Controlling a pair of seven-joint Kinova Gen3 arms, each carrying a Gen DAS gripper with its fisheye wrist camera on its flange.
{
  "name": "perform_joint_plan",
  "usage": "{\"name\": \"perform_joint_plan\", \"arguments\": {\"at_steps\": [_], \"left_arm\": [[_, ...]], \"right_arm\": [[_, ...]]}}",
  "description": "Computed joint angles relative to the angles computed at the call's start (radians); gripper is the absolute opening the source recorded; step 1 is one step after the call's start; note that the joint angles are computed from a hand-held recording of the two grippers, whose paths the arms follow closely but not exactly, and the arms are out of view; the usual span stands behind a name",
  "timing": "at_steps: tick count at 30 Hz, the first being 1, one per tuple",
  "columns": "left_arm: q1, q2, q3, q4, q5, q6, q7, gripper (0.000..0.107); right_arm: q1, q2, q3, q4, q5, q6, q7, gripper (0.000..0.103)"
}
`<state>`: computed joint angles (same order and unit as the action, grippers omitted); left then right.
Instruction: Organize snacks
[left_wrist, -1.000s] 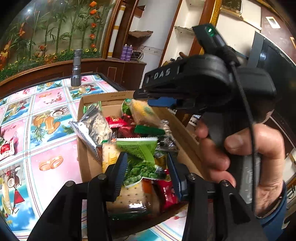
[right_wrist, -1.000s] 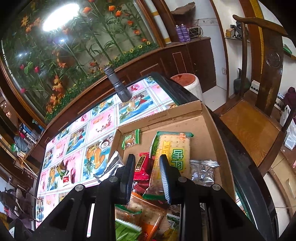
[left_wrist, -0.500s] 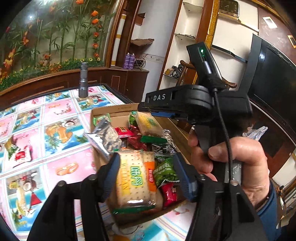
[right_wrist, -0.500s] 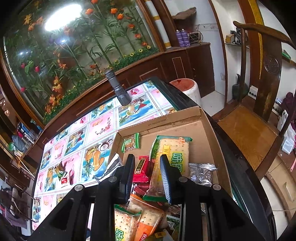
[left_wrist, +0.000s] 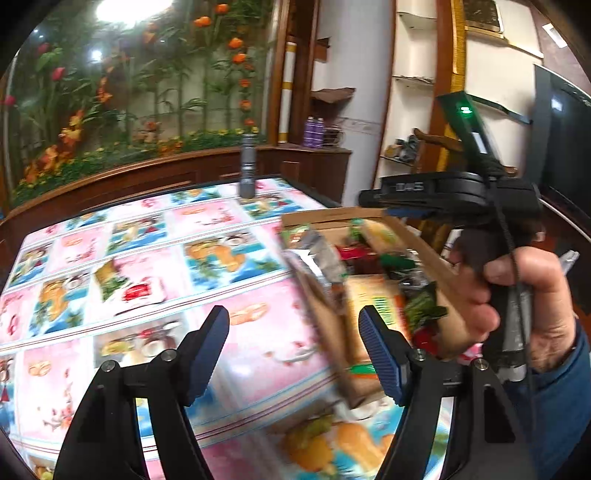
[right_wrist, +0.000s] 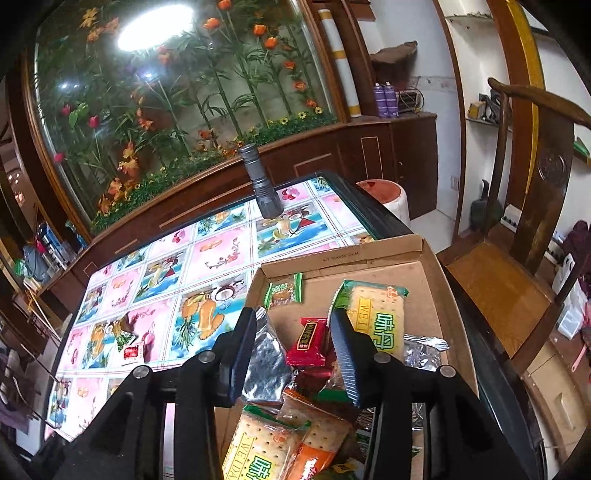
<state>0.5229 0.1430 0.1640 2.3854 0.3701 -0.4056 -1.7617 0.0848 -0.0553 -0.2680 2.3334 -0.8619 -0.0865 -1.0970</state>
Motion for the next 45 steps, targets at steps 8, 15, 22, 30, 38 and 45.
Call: {"name": "perform_joint_plan", "arguments": {"at_steps": [8, 15, 22, 30, 38, 45], "left_arm": [[-0.085, -0.016, 0.055, 0.046, 0.143, -0.041, -0.084, 0.08], [-0.183, -0.043, 0.197, 0.095, 0.421, -0.129, -0.266, 0.097], [0.127, 0.016, -0.075, 0.061, 0.706, -0.216, -0.461, 0.1], [0.118, 0.09, 0.014, -0.005, 0.977, -0.349, -0.69, 0.1], [0.118, 0.087, 0.031, -0.01, 0.997, -0.339, -0.72, 0.1], [0.165, 0.04, 0.077, 0.029, 1.014, -0.393, -0.691, 0.1]], "right_arm": [[0.099, -0.01, -0.156, 0.008, -0.08, -0.053, 0.093, 0.063], [0.052, -0.012, -0.219, 0.025, -0.222, -0.17, 0.221, 0.072], [-0.104, 0.009, -0.154, 0.034, -0.313, -0.26, 0.226, 0.084], [-0.245, 0.033, -0.127, 0.023, -0.445, -0.331, 0.345, 0.09], [-0.501, 0.063, -0.007, 0.064, -0.446, -0.558, 0.237, 0.093], [-0.643, 0.055, -0.063, 0.12, -0.663, -0.843, 0.182, 0.093]]}}
